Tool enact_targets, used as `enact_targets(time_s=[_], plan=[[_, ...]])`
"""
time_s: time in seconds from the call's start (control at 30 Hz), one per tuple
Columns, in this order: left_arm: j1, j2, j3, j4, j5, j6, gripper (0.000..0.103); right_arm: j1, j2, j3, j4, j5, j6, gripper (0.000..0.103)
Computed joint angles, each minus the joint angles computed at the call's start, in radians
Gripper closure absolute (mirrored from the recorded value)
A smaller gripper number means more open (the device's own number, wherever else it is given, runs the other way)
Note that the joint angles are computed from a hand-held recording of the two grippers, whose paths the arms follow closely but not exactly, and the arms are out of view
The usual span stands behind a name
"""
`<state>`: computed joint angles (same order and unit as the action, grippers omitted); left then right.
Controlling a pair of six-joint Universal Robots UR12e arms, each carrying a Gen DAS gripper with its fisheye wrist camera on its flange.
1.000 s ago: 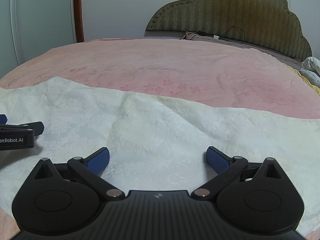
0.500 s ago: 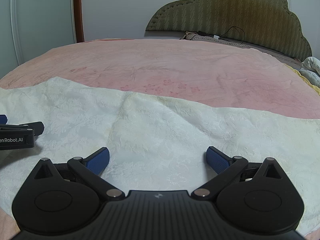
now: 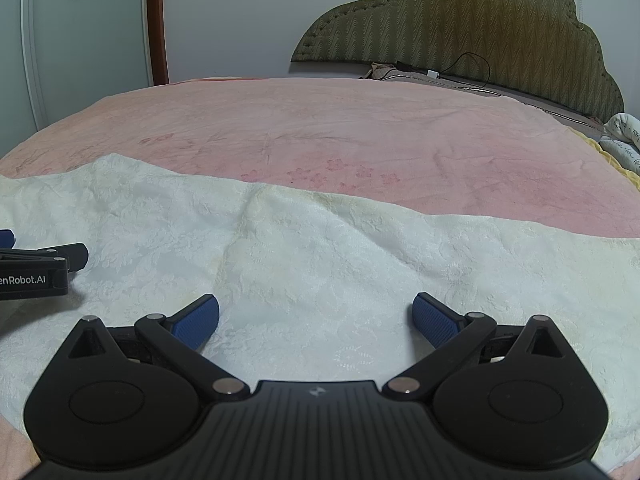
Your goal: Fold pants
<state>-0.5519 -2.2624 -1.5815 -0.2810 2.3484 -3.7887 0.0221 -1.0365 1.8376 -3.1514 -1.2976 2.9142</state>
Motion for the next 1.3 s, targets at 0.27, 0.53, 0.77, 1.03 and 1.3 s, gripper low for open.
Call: enact_targets(time_s=[0.27, 0.53, 0.77, 1.03, 1.3], plan=[[0.000, 0.000, 0.000, -0.003, 0.006, 0.006, 0.000, 0.002, -0.002, -0.003, 0.011, -0.005, 0.000, 0.000], [0.000, 0.002, -0.004, -0.001, 0.001, -0.002, 0.000, -0.081, -0.135, 0.099, 0.104, 0.095, -0.046, 0.000], [0.010, 0.022, -0.020, 0.013, -0.077, -0.025, 0.000, -0.192, -0.175, 0.162, -0.149, -0.072, 0.416, 0.000], [0.013, 0.064, -0.066, 0.135, -0.109, 0.003, 0.002, -0.382, -0.143, 0.223, -0.087, 0.287, 0.815, 0.000], [0.025, 0.114, -0.074, 0.102, -0.204, -0.083, 0.001, -0.359, -0.061, 0.170, -0.164, 0.397, 0.794, 0.000]])
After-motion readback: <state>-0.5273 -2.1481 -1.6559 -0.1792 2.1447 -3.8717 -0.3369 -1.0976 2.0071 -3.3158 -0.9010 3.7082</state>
